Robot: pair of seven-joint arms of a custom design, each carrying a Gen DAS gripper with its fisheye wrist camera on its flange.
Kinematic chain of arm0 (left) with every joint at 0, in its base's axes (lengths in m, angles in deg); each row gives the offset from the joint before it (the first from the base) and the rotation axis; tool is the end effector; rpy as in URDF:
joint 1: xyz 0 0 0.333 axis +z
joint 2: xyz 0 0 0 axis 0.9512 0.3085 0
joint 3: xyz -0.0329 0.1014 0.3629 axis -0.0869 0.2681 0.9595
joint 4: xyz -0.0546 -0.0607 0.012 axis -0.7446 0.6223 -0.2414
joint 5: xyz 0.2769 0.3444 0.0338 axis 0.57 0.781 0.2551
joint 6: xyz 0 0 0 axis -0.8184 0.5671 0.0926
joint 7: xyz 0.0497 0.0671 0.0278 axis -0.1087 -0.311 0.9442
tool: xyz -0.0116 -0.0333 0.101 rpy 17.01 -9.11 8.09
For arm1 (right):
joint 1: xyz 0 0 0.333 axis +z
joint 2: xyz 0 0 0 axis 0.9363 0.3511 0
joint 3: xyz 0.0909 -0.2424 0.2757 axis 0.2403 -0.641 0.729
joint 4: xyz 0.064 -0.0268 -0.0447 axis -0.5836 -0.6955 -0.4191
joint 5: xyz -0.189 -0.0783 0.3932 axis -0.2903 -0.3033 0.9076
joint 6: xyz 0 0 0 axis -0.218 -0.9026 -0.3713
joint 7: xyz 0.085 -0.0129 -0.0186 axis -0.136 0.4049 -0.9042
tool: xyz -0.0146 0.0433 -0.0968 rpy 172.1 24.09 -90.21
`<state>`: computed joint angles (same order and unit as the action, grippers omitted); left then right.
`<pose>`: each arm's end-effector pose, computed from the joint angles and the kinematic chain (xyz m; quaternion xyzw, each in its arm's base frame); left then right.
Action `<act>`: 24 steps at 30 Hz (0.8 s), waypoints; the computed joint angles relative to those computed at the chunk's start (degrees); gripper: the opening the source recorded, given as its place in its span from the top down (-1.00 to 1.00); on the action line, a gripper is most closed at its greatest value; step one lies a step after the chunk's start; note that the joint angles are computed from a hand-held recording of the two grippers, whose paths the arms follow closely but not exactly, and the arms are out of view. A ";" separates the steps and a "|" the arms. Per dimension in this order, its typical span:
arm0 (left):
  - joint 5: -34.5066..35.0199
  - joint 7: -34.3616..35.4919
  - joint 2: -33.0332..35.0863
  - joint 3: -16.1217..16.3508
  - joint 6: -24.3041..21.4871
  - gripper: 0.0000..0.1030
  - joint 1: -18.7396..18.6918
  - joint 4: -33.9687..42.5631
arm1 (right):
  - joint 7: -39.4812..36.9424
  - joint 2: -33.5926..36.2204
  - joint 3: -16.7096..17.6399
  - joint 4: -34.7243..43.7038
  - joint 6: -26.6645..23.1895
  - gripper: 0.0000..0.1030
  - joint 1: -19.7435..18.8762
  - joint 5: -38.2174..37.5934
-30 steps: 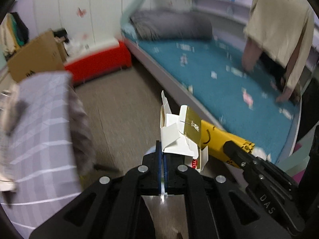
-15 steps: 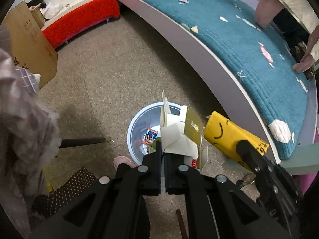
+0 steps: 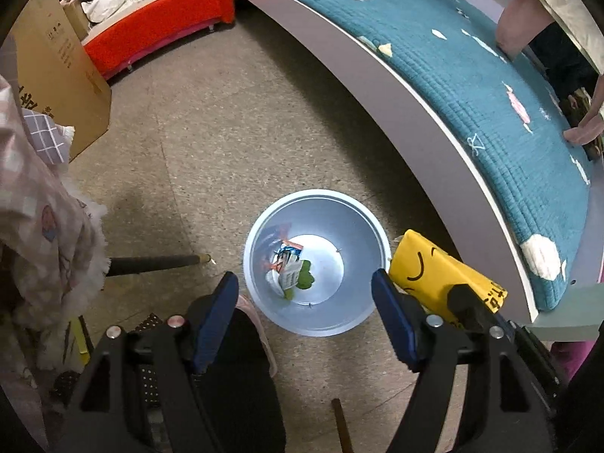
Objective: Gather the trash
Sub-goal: 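Carry both items over the blue basin and open both tools to drop them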
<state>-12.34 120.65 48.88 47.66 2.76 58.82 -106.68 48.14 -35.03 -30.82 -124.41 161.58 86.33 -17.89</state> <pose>0.7375 -0.2470 0.7389 -0.6601 0.7374 -0.1217 0.0758 0.6544 0.2819 0.7240 -0.5660 0.7408 -0.0369 0.3598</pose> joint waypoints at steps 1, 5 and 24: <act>0.28 0.01 -0.05 0.10 0.04 -0.39 -0.13 0.07 | -0.04 0.12 0.05 0.18 0.02 0.92 0.07 -0.03; 0.92 -0.32 -1.03 0.41 0.96 -0.39 0.07 -1.04 | -0.07 0.91 0.19 1.33 -0.25 0.92 0.27 -0.20; 5.06 -5.07 -5.93 1.35 5.81 -0.49 0.98 -5.46 | 3.62 3.59 0.70 5.01 0.89 -0.07 0.29 -3.33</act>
<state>-7.28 115.58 42.95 49.01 8.56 59.81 -112.14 51.76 -31.45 -30.12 -119.40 162.47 86.62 -21.22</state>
